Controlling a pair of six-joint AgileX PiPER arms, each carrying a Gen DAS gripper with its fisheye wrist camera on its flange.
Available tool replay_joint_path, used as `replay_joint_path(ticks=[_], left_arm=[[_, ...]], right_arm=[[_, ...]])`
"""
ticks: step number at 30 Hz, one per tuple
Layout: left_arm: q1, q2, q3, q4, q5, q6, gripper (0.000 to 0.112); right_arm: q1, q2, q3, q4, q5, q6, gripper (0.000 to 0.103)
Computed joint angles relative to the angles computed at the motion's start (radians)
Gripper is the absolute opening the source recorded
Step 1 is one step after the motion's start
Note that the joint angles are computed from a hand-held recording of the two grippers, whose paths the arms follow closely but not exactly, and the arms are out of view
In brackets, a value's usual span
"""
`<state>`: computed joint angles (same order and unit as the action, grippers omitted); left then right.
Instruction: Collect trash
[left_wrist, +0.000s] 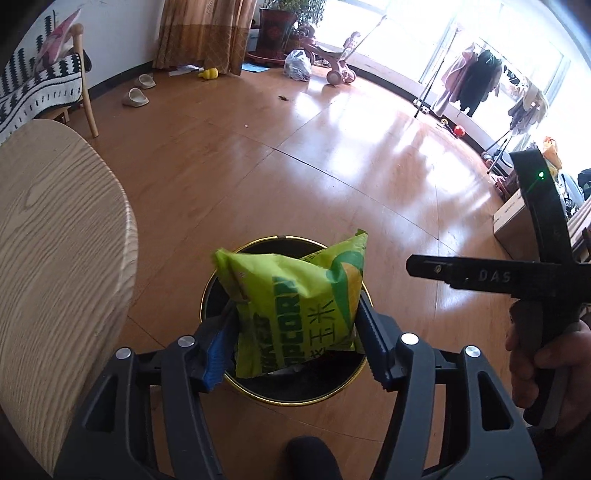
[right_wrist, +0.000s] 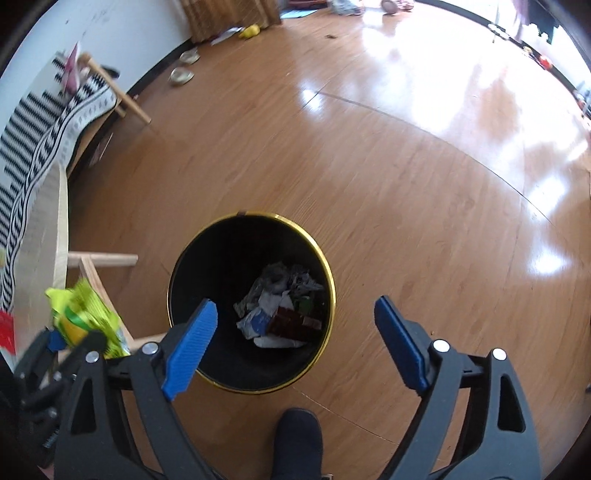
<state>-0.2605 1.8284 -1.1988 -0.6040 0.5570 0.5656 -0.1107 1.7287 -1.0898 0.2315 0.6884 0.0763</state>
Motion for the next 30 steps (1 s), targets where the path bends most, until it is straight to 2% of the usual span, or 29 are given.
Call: replay_joint_path(ticks=[1,2,3,4,7,11,13,16,18,21,24,27,28,30], left_arm=[[0.002,0.001,-0.005,-0.003,0.004,0.002,0.071],[0.005,-0.006,-0.002,-0.008,-0.001,0.004,0.083],[0.006,-0.017,0.009,-0.008,-0.013,0.003,0.091],[0.009,-0.031,0.021,-0.005,-0.025,0.002,0.092],[0.037,-0.079,0.035,0.005,0.007,0.005,0.092],[0.109,-0.195,0.071,0.063,0.054,-0.028,0.093],[0.189,-0.275,0.094,0.076,0.077,-0.018,0.095],[0.36,-0.375,0.123,0.08,0.118,0.026,0.096],[0.471,-0.43,0.146,0.103,0.119,0.038,0.097],[0.672,-0.481,0.168,0.133,0.126,0.106,0.097],[0.934,-0.487,0.149,0.068,0.16,0.245,0.097],[1.154,-0.462,0.107,-0.029,0.236,0.373,0.097],[1.232,-0.445,0.089,-0.049,0.262,0.415,0.097],[1.334,-0.42,0.063,-0.045,0.258,0.446,0.097]], right_arm=[[0.005,-0.005,-0.001,-0.009,-0.001,0.019,0.087],[0.013,-0.007,-0.008,-0.018,0.001,0.04,0.087],[0.017,-0.013,-0.007,-0.022,0.0,0.051,0.087],[0.024,-0.02,-0.013,-0.029,0.001,0.065,0.087],[0.071,-0.048,-0.026,-0.078,0.002,0.128,0.087],[0.2,-0.097,-0.069,-0.183,0.003,0.23,0.087],[0.285,-0.106,-0.102,-0.236,0.007,0.267,0.087],[0.458,-0.104,-0.177,-0.367,0.024,0.358,0.088],[0.593,-0.084,-0.238,-0.465,0.029,0.431,0.091],[0.734,-0.022,-0.337,-0.519,0.044,0.468,0.093],[0.9,0.089,-0.493,-0.572,0.075,0.507,0.093],[0.999,0.203,-0.67,-0.561,0.124,0.493,0.093],[1.039,0.255,-0.748,-0.553,0.14,0.479,0.093],[1.111,0.373,-0.939,-0.55,0.206,0.442,0.093]])
